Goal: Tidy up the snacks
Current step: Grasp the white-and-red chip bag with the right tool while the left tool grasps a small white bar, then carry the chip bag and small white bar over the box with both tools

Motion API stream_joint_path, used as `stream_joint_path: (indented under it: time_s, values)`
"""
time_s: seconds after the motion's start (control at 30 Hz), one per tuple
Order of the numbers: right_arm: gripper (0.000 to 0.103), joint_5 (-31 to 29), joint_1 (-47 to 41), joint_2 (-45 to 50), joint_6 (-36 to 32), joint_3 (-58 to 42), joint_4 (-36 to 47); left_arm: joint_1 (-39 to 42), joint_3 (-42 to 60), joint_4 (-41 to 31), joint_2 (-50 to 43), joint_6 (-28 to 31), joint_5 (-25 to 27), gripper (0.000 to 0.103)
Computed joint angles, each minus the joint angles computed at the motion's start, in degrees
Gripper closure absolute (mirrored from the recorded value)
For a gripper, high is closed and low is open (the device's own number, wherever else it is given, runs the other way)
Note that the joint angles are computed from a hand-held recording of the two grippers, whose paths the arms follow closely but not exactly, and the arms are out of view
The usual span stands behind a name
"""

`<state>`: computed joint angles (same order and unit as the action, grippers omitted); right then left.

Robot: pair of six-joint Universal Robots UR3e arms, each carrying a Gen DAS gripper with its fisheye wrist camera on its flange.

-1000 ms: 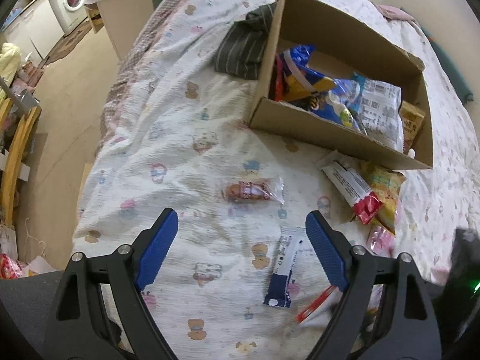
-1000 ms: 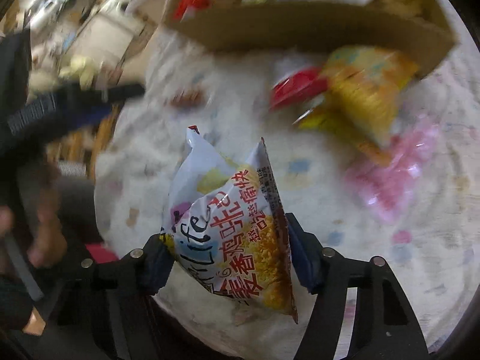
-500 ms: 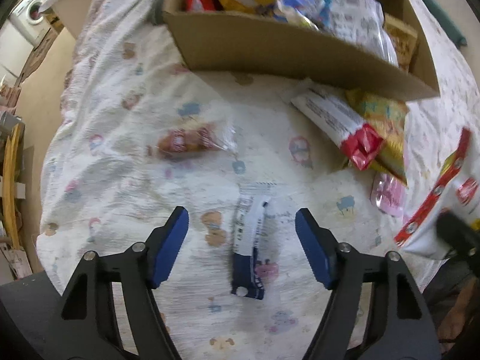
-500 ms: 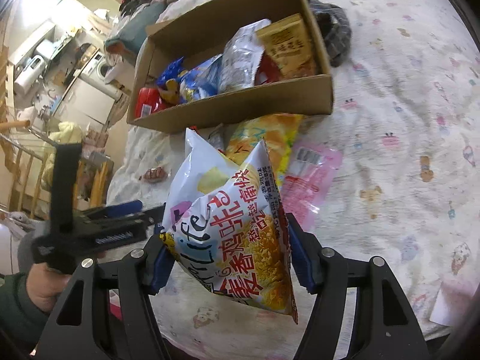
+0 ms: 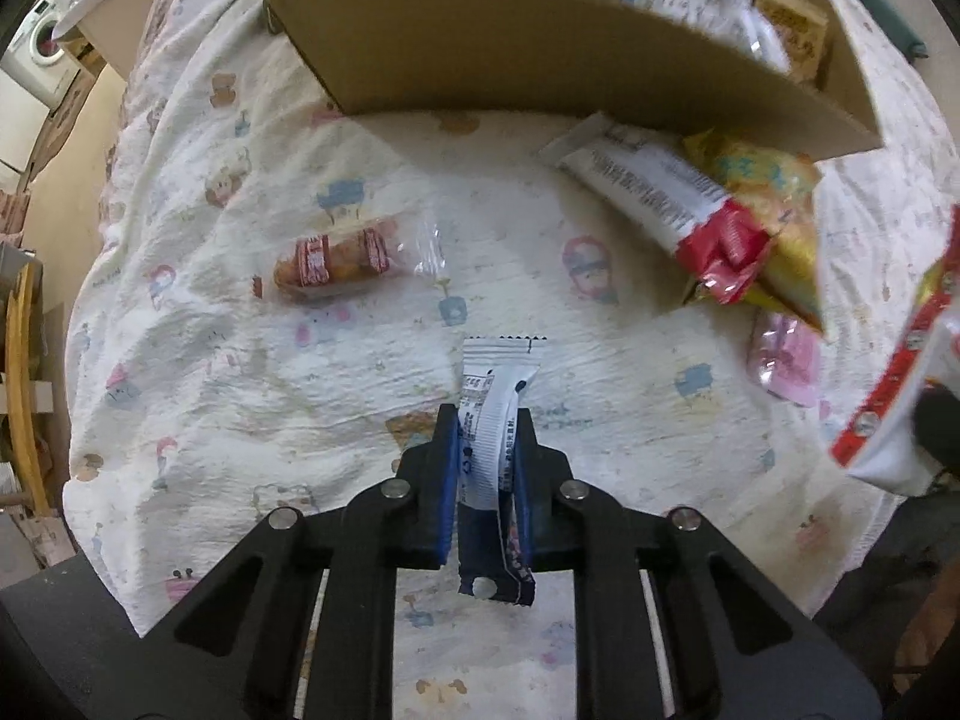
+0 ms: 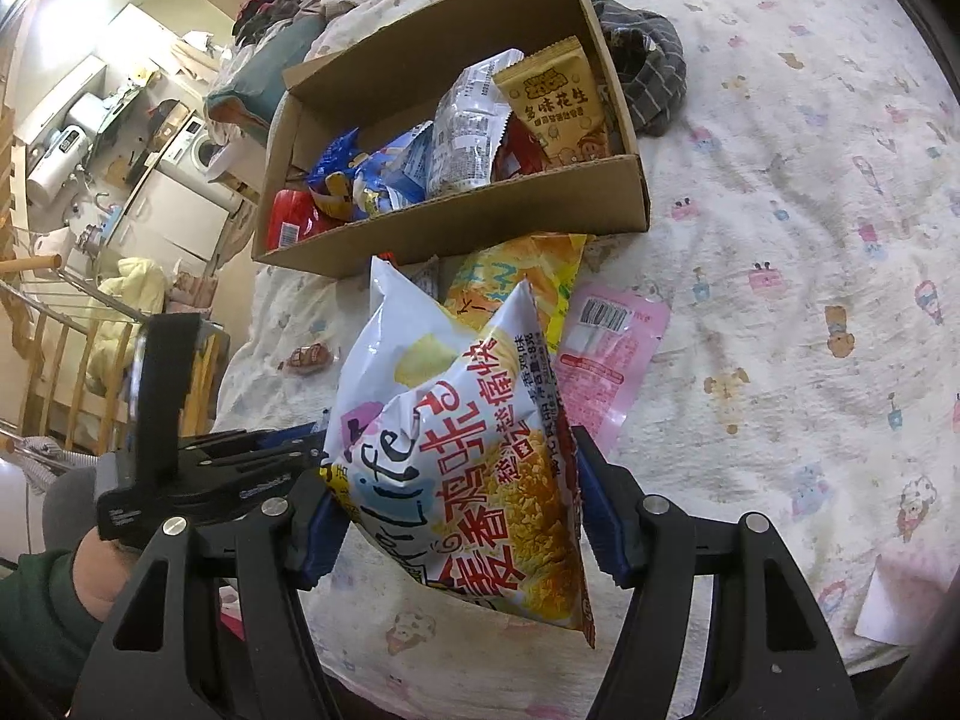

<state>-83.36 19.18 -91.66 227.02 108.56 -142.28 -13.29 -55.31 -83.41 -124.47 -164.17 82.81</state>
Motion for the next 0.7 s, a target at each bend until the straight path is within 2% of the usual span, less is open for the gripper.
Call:
stream_joint_path:
  time_s: [0.43,0.6,0.7]
  values:
    - [0.035,-2.93,1.07,-2.46,1.63,-0.99,-0.25,5.30,-1.86,2.05,8.91,0.10,-7.12,0.090]
    - [0.035,-6.63,1.34,-3.40,1.18,-7.03,2.67,5.46,8.41,-2.68,6.84,-0.82,-9.40,0.090]
    - [0.035,-7.72,0.78,-3.08,0.27,-10.50,3.83,5.41,18.56,-6.93,2.41,-1.05,-10.32,0.090]
